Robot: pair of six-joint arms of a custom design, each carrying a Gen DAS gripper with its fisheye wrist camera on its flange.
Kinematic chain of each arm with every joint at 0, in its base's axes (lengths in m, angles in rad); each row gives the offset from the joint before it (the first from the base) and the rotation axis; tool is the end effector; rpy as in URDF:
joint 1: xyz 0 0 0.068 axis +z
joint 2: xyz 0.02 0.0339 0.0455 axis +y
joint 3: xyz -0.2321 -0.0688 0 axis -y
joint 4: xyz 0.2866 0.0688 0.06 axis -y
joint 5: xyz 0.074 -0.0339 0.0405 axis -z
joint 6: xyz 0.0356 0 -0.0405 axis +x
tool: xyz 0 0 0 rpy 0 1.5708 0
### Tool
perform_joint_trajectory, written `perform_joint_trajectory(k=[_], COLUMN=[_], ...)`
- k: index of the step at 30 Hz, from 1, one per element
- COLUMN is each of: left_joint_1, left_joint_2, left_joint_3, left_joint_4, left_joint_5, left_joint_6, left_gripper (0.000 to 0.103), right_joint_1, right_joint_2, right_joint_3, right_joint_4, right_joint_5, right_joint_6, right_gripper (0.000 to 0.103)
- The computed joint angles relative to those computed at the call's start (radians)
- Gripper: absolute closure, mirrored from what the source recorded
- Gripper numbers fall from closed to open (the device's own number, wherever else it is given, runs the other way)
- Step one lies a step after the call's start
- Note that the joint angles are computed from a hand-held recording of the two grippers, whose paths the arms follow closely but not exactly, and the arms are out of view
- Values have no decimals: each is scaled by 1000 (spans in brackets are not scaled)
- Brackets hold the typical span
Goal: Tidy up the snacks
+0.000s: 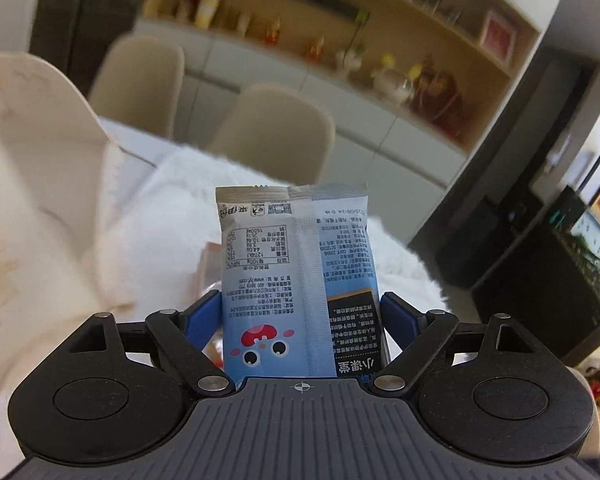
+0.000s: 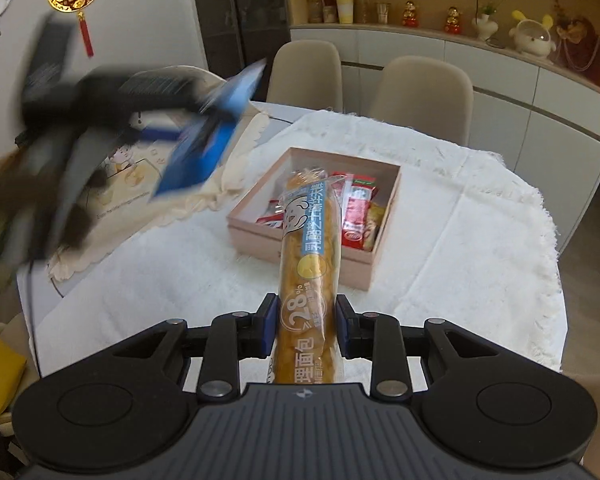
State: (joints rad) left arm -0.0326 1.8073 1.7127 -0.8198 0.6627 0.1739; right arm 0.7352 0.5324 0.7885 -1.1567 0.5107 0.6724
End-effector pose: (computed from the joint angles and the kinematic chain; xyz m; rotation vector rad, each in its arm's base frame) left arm 0.4267 -0.0358 0.2909 0.5152 2.3052 -0.7487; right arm 0.1209 0.0859 0.2796 0.1377 2.3203 0.0609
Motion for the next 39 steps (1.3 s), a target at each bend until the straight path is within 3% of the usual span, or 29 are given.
perform_joint_trajectory(k=[2,4,7,10,15,19,22,26,30,34,37,39], left_joint_1=[-74,-106,-77,-40,27,87,143,190,209,217,196,203], left_joint_2=[207,313,266,224,66,-70,-207,-302,-480,-691,-772,-777], left_joint_3=[187,257,138,118,-16,-181,-387,-573,-738,-813,-806,-770], left_joint_4=[-93,-115,47,72,179,145,165,101,60,-49,-143,-234], left_joint_5=[-107,-142,-47,15,61,81,106,132,95,58,12,20], left_joint_6=[14,-4,-115,-129,-227,-163,-117,-14,58,187,229,260], left_gripper=[14,18,31,31,31,31,33,35,42,85,86,86], right_joint_1=[-70,-146,-278,-429,-635,-716,-678,-601,-336,8,175,215], right_joint_2=[-20,-26,-56,-29,256,618,679,480,244,164,202,223], right_joint_3=[-22,-36,-50,-43,89,247,220,0,-152,-142,-60,-10], right_joint_4=[29,58,83,151,376,524,567,570,440,227,65,-8], right_joint_5=[-44,-90,-159,-270,-475,-589,-484,-466,-223,57,141,140], right_joint_6=[-59,-114,-205,-303,-338,-304,-280,-246,-149,80,273,376], right_gripper=[74,74,74,74,74,67,67,67,62,45,40,37])
